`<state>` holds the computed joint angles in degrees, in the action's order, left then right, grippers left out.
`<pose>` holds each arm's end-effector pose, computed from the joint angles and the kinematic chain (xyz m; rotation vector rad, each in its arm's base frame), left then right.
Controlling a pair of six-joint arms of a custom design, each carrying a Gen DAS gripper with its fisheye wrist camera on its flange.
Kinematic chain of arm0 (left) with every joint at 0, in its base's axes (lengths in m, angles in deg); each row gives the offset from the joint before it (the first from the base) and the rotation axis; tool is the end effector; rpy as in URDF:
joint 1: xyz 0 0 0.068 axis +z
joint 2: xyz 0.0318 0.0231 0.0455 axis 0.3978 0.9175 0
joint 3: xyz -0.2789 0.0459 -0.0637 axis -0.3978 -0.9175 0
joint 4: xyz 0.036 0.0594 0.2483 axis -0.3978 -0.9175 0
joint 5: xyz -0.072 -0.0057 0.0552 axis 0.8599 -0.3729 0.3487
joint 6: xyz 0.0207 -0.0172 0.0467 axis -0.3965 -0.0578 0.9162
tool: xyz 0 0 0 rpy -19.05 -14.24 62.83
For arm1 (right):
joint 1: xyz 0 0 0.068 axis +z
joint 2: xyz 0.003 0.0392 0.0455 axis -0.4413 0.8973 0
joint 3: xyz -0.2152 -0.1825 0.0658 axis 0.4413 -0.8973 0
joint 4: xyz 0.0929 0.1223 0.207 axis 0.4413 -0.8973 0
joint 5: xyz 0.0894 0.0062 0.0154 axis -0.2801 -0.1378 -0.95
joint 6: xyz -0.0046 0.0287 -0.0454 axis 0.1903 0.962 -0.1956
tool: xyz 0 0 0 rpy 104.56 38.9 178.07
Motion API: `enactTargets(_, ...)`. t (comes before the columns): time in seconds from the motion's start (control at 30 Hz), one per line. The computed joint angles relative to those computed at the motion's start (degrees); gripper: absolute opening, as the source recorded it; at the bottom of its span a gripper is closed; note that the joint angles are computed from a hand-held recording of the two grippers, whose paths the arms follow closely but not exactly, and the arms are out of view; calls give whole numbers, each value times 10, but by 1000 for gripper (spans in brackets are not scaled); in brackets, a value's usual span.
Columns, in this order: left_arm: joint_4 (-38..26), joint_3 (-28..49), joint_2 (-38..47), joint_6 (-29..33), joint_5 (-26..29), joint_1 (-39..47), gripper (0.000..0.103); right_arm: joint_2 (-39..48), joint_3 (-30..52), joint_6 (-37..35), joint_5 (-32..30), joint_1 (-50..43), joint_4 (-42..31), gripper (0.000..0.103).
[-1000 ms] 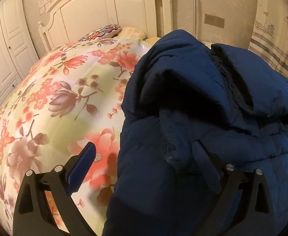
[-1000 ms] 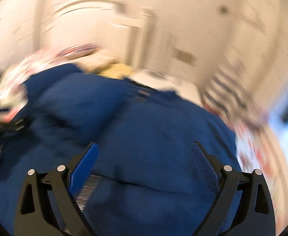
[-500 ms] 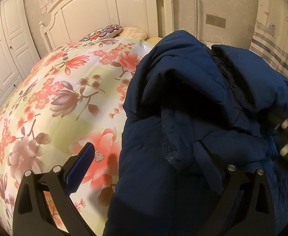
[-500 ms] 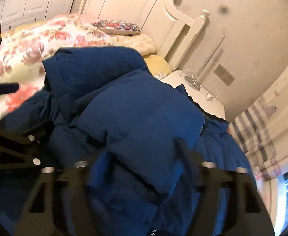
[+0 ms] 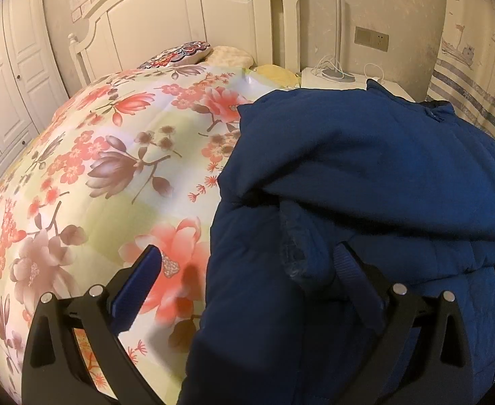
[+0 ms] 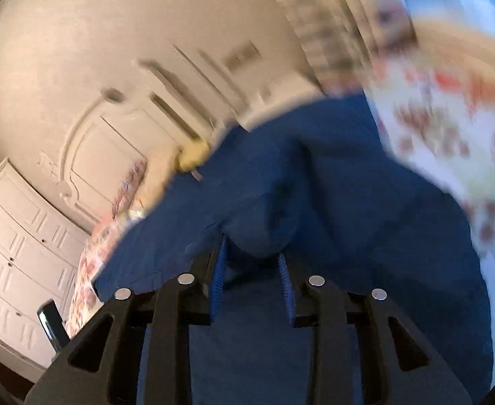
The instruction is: Fold large clothes
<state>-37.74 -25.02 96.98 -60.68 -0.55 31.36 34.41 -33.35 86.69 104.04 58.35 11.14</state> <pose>0.2651 0.0296 0.1713 0.3640 2.3807 -0.0144 0.0378 0.0969 0.1815 0.8708 2.0739 0.5518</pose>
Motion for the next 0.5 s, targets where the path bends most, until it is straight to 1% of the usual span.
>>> enactTargets(0.03,1,-1,-1,-1,0,0,101,-2,-7,9,5,2,7,44)
enactTargets(0.07,1,-2,-2,-1,0,0,101,-4,-7,0,12,-2,14,48)
enactTargets(0.1,1,-2,-3,-2,1,1,101,-3,-5,-9,17,-5,19,60)
enactTargets(0.13,0,-2,-2,-2,2,2,101,-1,-1,-13,24,-4,20,76)
enactTargets(0.17,0,-1,-2,-2,3,2,101,9,5,-21,31,-7,25,82)
enactTargets(0.2,-1,0,-1,-2,4,3,101,13,9,-26,32,-10,21,84)
enactTargets(0.27,-2,0,-1,-3,3,2,101,16,12,-82,12,-40,39,84)
enactTargets(0.3,-2,0,-1,-3,3,2,101,14,12,-99,4,-51,45,79)
enactTargets(0.33,-2,0,-1,-3,3,2,101,17,9,-127,-13,-73,63,70)
enactTargets(0.37,-2,-1,-2,-3,4,2,101,23,4,-116,-13,-66,64,67)
enactTargets(0.4,1,-2,-3,-4,3,2,101,25,-2,-99,-3,-49,59,58)
enactTargets(0.43,3,-3,-4,-5,3,3,101,34,-4,-72,11,-24,46,44)
enactTargets(0.47,10,-7,-8,-8,3,5,101,55,9,-65,21,-15,31,38)
enactTargets(0.5,13,-9,-10,-11,5,8,101,87,27,-23,37,9,-8,28)
